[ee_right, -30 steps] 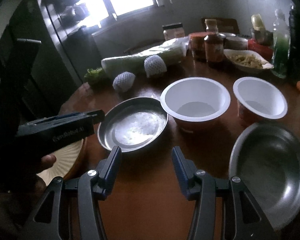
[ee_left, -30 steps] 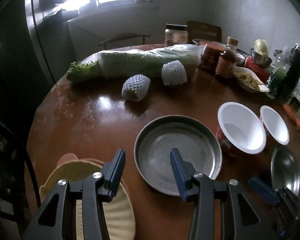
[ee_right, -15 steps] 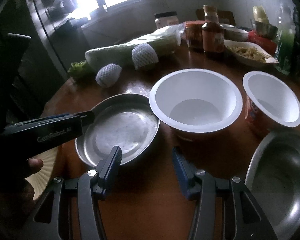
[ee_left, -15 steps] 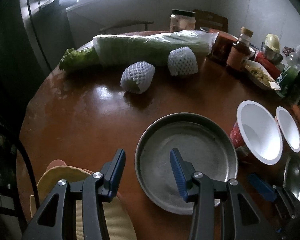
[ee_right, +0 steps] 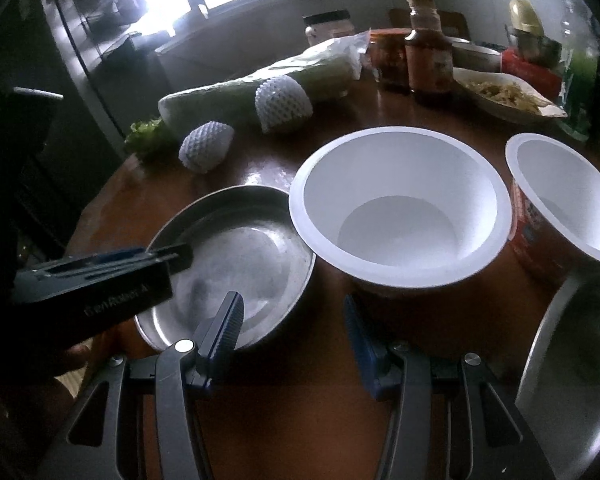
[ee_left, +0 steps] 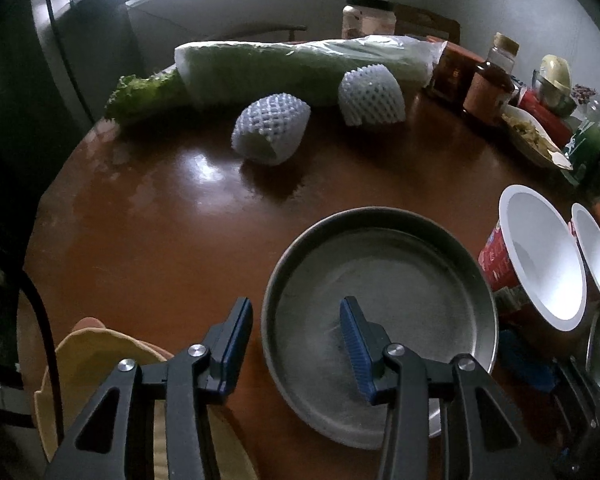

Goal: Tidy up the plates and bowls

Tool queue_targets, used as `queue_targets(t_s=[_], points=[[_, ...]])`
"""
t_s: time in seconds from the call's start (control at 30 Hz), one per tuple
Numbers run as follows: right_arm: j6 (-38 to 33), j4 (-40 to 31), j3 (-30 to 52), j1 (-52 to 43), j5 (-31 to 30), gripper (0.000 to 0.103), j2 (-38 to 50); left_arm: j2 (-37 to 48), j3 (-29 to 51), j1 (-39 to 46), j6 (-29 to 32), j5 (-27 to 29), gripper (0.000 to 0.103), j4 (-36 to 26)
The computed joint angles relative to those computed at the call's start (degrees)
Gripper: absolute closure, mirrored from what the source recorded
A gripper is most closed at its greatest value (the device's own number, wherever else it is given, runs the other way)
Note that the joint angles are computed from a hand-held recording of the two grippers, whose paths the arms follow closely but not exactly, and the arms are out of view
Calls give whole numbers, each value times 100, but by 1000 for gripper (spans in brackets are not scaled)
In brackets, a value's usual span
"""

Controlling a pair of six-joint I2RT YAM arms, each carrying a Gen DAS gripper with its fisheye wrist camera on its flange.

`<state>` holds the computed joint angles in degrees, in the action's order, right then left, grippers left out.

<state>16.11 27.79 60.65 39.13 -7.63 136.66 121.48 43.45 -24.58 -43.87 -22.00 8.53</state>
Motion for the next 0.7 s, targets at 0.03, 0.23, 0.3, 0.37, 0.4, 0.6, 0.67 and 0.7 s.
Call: queue_targets(t_s=[0.03,0.23,0.3,0.37,0.4,0.6,0.67,0.7], points=[[-22,5,16,8,17,55,14,24,-6,10,31,65,65,58],[-202,35,5,99,49,65,16,60,63,-90,-13,-79,75,-108],[-215,99,-40,92,18,65,8,-15,6,-114,-48,-107,75,-109],[-211,148,-97,75,-37,65,-18,-126,-62,-181,-77,-177,75,-123],[-210,187,-154,75,-37,65,-53,-180,-89,-225,-99,-223,75,-148],[-205,433,-517,105,-5,65,-326,-571,-347,-418,-246,-397,75,-209],[-200,505,-679,130,9,65,-456,-720,-460,-526,-362,-477,75,-246],[-200,528,-726,137,5,65,-494,-784,-506,-580,-418,-508,75,-262]])
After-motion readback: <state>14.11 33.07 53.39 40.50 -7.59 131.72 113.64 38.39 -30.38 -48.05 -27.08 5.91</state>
